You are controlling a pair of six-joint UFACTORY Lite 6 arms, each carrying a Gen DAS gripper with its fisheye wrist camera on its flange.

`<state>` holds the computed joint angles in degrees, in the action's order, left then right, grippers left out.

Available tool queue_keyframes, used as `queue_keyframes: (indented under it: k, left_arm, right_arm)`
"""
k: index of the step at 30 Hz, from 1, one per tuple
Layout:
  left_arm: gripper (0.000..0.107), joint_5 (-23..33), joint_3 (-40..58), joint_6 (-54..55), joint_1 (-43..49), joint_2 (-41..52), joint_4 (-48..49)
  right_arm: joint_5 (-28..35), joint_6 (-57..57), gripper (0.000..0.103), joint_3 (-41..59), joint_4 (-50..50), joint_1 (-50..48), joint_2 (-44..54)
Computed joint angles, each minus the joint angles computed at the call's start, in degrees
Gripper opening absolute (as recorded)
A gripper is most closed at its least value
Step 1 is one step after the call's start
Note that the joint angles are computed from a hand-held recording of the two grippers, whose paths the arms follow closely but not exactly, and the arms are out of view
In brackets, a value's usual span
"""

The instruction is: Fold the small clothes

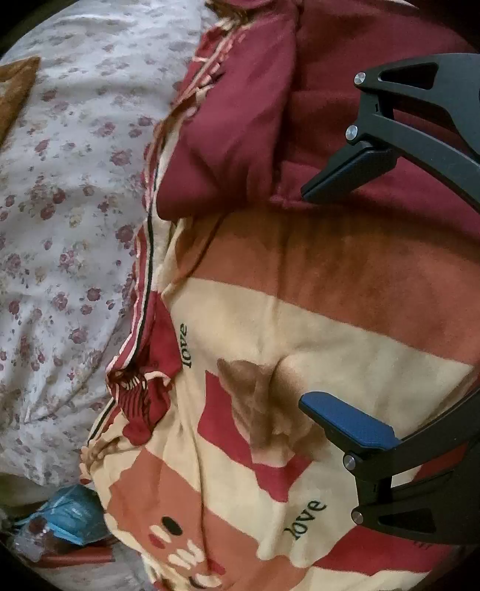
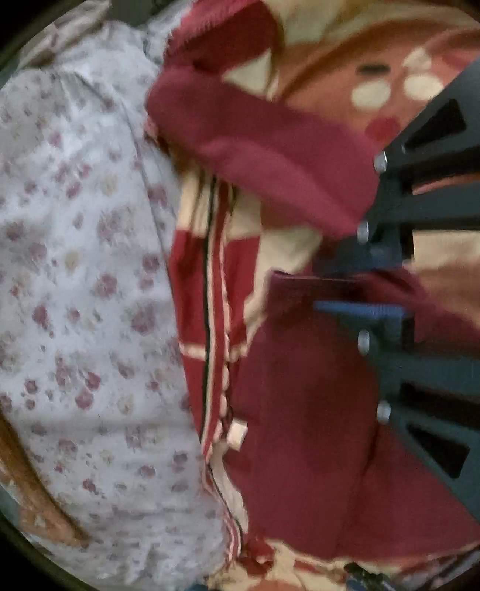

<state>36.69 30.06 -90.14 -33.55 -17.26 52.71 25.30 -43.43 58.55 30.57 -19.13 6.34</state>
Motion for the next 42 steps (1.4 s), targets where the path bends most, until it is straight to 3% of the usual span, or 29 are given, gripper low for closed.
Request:
queue_keyframes:
  k: [2,5,9,13,15,18,21,25,27,30,34,38,42]
  left_arm:
    - [0.102,0.6,1.0,-1.3,1.3,2.9,1.6]
    - [0.102,0.4,2.0,-0.9,5.3,6.4,1.2]
    - [0.102,-1.3,-0.3,4.1,10.9,1.8,-2.4]
    - [0.102,0.7,-2.7,6.9,15.7,-6.8,-2.6]
    - [0.102,0.9,-3.7,8.4,18.9,-10.3,-2.9]
    - [0.102,-0.2,-4.2,12.7,23.7,-13.6,-5.8]
    - [0.102,-1.3,-4.1,15.8,27.3,-15.3,-8.2]
    - [0.102,-1.2,-3.4,14.5,28.9,-14.2,-6.8]
    - [0.102,-2.1,-3.4,14.8,28.5,-13.7,-7.8]
    - [0.102,-1.4,-2.8,12.2,24.7,-12.0,-6.1]
    - [0.102,-2.3,-2.2,9.9,18.7,-12.0,-5.6]
    - [0.102,-4.2,-0.2,5.5,11.8,-9.4,-3.0]
    - [0.102,-5.7,3.5,0.2,7.1,-0.9,1.1]
  right_arm:
    - [1.2,-5.7,0.045,-2.2,6.6,-0.8,-4.4]
    - [9.8,-15.0,0.045,-4.7,16.9,2.1,-10.6]
    - [18.7,-20.2,0.045,-7.6,26.9,19.3,-9.0]
    - [9.8,-22.8,0.045,-5.2,39.2,37.9,2.0]
    - [8.3,-24.3,0.045,-0.4,44.6,41.6,9.3]
    - [0.9,-29.6,0.045,4.7,55.2,47.0,15.0]
    - [1.4,-33.1,0.046,9.2,63.8,49.7,19.5]
    - [-5.3,-27.3,0.047,15.0,59.3,56.7,24.0]
    - [-3.9,-27.6,0.047,14.3,60.2,55.5,23.7]
    - [4.8,-22.7,0.048,9.5,55.1,49.8,19.2]
    - [8.3,-23.4,0.049,-4.7,46.8,41.3,2.8]
    - [4.1,-18.4,0.054,-13.0,34.2,27.6,-11.5]
    - [-1.5,-9.0,0.057,-10.5,19.3,15.7,-8.8]
